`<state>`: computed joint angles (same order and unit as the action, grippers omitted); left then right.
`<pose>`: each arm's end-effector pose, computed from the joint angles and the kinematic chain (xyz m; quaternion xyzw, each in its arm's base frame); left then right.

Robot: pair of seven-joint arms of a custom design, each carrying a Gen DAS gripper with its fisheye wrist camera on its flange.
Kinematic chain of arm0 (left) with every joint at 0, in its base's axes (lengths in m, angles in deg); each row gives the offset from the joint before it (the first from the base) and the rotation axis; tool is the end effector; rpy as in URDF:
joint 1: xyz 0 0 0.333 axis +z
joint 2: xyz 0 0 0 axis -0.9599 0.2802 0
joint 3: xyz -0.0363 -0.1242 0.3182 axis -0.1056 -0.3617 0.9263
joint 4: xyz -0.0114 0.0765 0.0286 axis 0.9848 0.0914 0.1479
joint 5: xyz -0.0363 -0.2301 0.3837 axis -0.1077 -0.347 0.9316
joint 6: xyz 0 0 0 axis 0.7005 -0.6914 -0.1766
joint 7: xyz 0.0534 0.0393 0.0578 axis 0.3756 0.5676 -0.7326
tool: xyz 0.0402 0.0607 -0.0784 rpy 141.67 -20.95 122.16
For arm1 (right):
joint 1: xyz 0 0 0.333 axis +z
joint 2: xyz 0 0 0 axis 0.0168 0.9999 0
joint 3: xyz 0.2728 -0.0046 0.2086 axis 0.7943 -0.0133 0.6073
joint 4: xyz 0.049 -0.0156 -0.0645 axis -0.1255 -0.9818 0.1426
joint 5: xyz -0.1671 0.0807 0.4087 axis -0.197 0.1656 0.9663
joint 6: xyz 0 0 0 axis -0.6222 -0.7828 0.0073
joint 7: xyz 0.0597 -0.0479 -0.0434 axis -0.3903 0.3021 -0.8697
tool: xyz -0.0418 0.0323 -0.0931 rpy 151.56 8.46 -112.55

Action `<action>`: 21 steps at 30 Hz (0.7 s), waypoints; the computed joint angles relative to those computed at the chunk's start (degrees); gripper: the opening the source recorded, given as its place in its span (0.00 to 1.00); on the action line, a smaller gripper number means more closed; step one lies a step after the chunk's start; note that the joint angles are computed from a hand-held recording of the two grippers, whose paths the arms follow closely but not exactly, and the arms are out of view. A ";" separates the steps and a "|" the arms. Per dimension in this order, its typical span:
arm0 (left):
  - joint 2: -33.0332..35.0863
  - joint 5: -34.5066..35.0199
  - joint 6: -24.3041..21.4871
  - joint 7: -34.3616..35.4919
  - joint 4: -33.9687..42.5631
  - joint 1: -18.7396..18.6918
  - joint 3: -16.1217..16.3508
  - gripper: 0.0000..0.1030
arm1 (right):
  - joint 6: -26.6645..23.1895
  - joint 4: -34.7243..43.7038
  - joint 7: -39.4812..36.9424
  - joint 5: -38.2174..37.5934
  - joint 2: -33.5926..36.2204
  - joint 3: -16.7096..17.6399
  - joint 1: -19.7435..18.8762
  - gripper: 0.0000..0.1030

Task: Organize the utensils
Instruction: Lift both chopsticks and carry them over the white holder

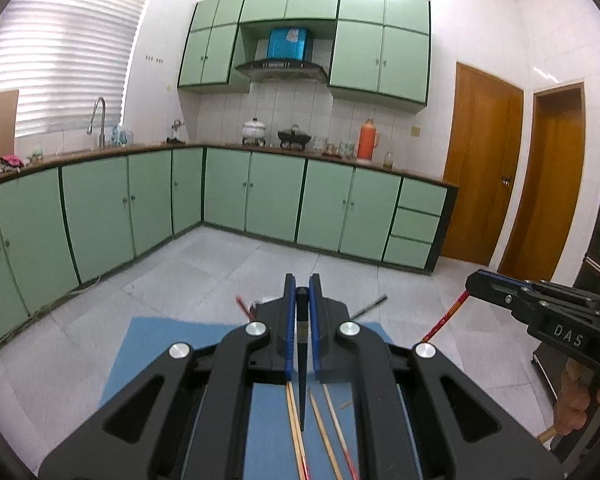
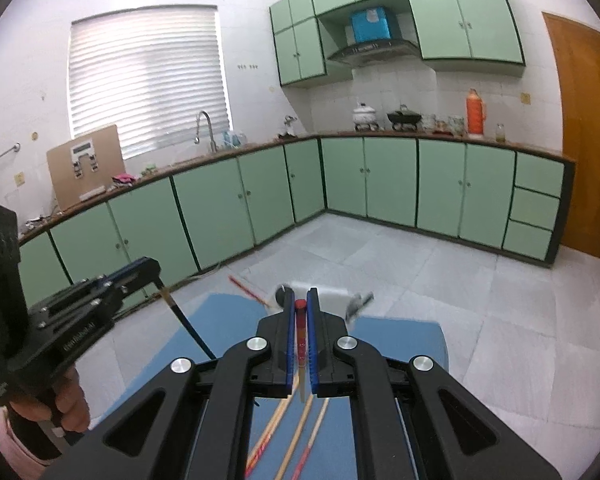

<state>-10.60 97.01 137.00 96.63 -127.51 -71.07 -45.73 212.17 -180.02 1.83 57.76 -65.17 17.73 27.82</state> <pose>0.4264 -0.2416 0.6935 -0.6162 0.5259 -0.4305 0.3979 0.4966 0.3150 0.6964 -0.7255 0.4213 -0.1922 0.5091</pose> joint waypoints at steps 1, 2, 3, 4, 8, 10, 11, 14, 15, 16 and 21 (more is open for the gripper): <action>0.69 0.69 0.29 -0.32 1.12 0.84 -0.37 0.05 | 0.06 1.16 -0.42 0.06 0.64 -0.14 0.14 0.05; 1.29 1.32 0.55 -0.68 2.11 1.54 -0.62 0.05 | 0.26 2.76 -0.34 -0.46 1.62 -0.01 -0.10 0.05; 1.99 2.18 0.98 -1.25 3.23 2.39 -0.99 0.05 | 0.34 3.98 -0.03 -1.12 2.38 0.16 -0.45 0.05; 2.50 3.04 1.23 -1.83 4.14 3.10 -1.34 0.05 | 0.45 5.37 0.41 -1.86 3.28 0.40 -0.76 0.05; 6.33 9.05 1.90 -5.87 10.17 7.44 -3.80 0.05 | 0.95 11.29 2.35 -4.44 7.44 0.99 -1.64 0.05; 8.94 13.47 1.19 -8.53 13.74 9.18 -5.13 0.05 | 1.40 14.08 5.37 -8.46 9.76 1.46 -2.48 0.05; 9.91 15.33 0.84 -9.70 15.01 9.49 -5.48 0.05 | 1.19 15.89 6.71 -10.20 11.19 1.47 -2.69 0.05; 14.35 22.16 -1.04 -13.23 19.79 10.90 -7.06 0.05 | 0.28 20.86 10.05 -14.14 15.37 0.85 -2.53 0.05; 15.91 23.90 -1.42 -14.24 21.02 10.93 -7.21 0.05 | 0.05 21.99 11.45 -15.76 16.41 0.49 -2.31 0.05; 17.00 24.69 -1.97 -14.44 21.77 10.50 -6.99 0.05 | -0.32 23.16 12.41 -16.82 17.59 0.17 -2.13 0.05; 23.40 29.86 -5.27 -16.85 24.85 8.43 -5.95 0.05 | -2.57 28.69 14.98 -19.13 23.64 -1.24 -1.04 0.05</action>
